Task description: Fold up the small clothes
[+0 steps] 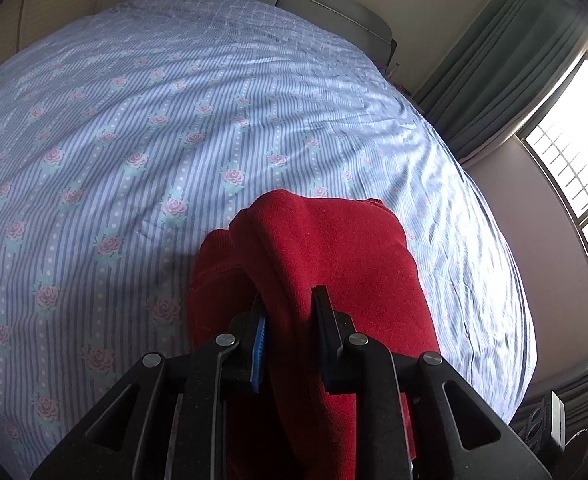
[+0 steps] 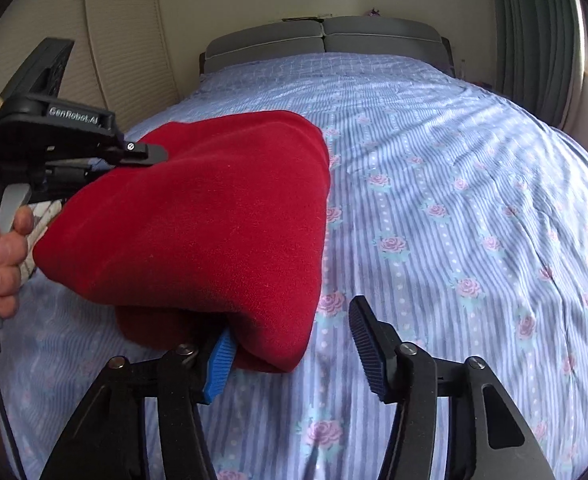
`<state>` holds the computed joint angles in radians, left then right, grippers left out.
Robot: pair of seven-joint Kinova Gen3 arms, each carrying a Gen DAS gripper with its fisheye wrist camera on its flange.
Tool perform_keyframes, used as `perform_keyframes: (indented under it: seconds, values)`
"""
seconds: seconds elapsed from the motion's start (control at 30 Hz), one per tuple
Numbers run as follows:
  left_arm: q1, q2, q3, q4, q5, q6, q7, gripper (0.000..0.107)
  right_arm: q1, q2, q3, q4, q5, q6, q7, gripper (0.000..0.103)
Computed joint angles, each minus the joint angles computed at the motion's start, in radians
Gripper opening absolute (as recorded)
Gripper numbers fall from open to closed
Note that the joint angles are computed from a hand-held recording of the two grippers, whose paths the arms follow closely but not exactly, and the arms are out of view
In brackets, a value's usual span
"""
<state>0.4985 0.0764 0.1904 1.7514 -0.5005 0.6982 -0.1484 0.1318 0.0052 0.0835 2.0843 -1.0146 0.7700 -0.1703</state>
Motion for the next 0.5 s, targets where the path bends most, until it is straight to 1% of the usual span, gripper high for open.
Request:
perform_keyframes:
  seconds: [0.03, 0.07, 0.13, 0.2, 0.23, 0.27, 0.3, 0.33, 0.37, 0.43, 0.5]
  values:
    - [0.002, 0.008, 0.002, -0.004, -0.003, -0.002, -0.004, 0.023, 0.003, 0.004, 0.004, -0.001, 0.004, -0.004, 0.000, 0.042]
    - [0.007, 0.018, 0.003, -0.010, -0.010, -0.003, -0.004, 0.024, 0.007, 0.006, 0.006, 0.002, 0.007, -0.013, 0.005, 0.040]
    - [0.028, 0.035, 0.001, -0.014, -0.041, -0.004, 0.011, 0.026, 0.022, 0.023, 0.015, 0.000, 0.016, -0.011, -0.004, 0.039]
    - [0.050, 0.053, -0.005, -0.014, -0.069, 0.001, 0.025, 0.027, 0.036, 0.064, 0.016, -0.028, 0.055, 0.015, -0.069, 0.039]
    - [0.060, 0.059, -0.011, -0.007, -0.080, -0.002, 0.039, 0.027, 0.038, 0.085, 0.019, -0.040, 0.064, 0.023, -0.089, 0.039]
    - [0.067, 0.061, -0.019, 0.002, -0.090, -0.006, 0.057, 0.027, 0.052, 0.094, 0.003, -0.042, 0.069, 0.019, -0.093, 0.039]
    - [0.072, 0.061, -0.025, 0.009, -0.097, -0.008, 0.069, 0.027, 0.061, 0.091, -0.013, -0.038, 0.069, 0.010, -0.081, 0.039]
    - [0.077, 0.059, -0.028, 0.012, -0.102, -0.003, 0.081, 0.027, 0.055, 0.083, -0.010, -0.032, 0.065, 0.006, -0.056, 0.039]
    - [0.080, 0.053, -0.030, 0.013, -0.107, 0.002, 0.092, 0.027, 0.067, 0.078, -0.022, -0.032, 0.063, 0.018, -0.037, 0.039]
    - [0.087, 0.039, -0.025, 0.005, -0.118, 0.021, 0.107, 0.028, 0.081, 0.067, -0.016, -0.040, 0.064, 0.062, -0.027, 0.040]
    - [0.095, 0.029, -0.008, -0.020, -0.124, 0.066, 0.097, 0.028, 0.086, 0.045, -0.007, -0.041, 0.081, 0.083, -0.039, 0.044]
